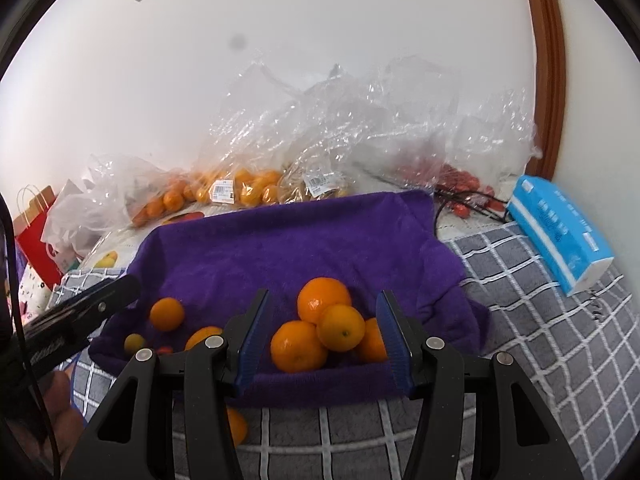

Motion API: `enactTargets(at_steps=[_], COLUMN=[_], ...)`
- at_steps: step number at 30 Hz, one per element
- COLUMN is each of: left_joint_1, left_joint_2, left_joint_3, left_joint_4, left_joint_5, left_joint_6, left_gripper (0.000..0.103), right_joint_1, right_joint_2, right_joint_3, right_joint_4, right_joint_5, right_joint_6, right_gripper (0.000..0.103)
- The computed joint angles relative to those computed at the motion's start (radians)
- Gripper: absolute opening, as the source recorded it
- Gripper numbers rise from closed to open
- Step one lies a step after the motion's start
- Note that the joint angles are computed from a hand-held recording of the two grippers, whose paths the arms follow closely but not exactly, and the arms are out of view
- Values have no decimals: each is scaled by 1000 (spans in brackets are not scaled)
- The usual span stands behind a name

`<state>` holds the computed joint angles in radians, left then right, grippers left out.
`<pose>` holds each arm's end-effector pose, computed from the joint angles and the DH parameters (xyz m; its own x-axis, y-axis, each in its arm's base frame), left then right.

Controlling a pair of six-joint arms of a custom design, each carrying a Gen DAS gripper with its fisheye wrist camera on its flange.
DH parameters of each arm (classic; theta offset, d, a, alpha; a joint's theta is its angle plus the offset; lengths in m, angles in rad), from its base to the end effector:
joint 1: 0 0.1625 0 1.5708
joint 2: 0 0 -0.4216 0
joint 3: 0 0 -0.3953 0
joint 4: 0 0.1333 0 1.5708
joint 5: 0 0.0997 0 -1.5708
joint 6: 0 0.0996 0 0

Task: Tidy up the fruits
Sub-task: 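Withdraw both tools from the towel toward fruits on the cover, then grasp an orange with the right gripper while the left grasps a yellow-green fruit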

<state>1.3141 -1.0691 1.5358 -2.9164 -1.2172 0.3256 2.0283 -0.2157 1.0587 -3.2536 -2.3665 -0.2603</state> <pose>-0.0132 -0.7113 0.3714 -0.8720 0.1787 -0.4556 0.4654 0.5910 -0.6589 0.4061 -0.6842 -0.0147 -0.7578 0.0082 0.6525 -0.5070 0.6220 -0.5967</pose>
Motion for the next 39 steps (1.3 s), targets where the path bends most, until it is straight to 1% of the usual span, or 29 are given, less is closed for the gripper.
enactTargets(at_steps=[2,4,5,6,7,10,11,13,15,18,19,21,24,25,26,28,30,32,36,39], left_joint_1=[-5,-22,-23,-20,-20,-24,-22,-8,2,11,13,14,21,25,26,30,35,40,49,57], left_joint_2=[-12,-19,-30,-47,-64,-107,-121,-142,-160,-172,-174,-174,-167,-161,-159,-155,-159,-163,-168,-173], left_joint_3=[7,2,5,17,37,106,125,149,176,205,211,220,226,225,216,208,210,209,209,208], left_joint_4=[1,56,89,105,98,39,40,56,77,62,60,58,50,47,74,77,78,81,83,87], left_joint_5=[1,79,82,61,66,126,155,158,189,218,227,252,277,285,292,291,277,262,232,206], left_joint_6=[-15,-53,-64,-70,-69,-27,-23,-33,-46,-42,-39,-36,-37,-42,-63,-82,-90,-96,-107,-119], left_gripper=[62,62,61,62,62,62,62,62,62,62,62,62,62,62,59,56,56,56,56,56], right_joint_1=[6,13,16,18,21,24,25,22,18,15,14,15,22,21,20,19,17,11,7,3], right_joint_2=[-20,-37,-42,-48,-54,-66,-66,-69,-73,-68,-68,-59,-40,-36,-34,-20,-13,-8,5,14], right_joint_3=[35,64,73,84,95,124,132,153,172,185,188,174,154,153,153,135,121,110,87,62], right_joint_4=[-12,-19,-23,-28,-27,-7,-6,6,36,63,82,120,126,126,128,148,178,212,249,310], right_joint_5=[4,0,-2,-1,1,18,25,46,72,99,117,140,126,136,143,127,117,126,117,108], right_joint_6=[6,14,15,16,21,48,54,75,105,121,125,113,97,98,98,98,103,113,120,152], right_gripper=[53,53,53,53,53,53,53,53,53,53,53,52,52,51,51,48,44,44,44,44])
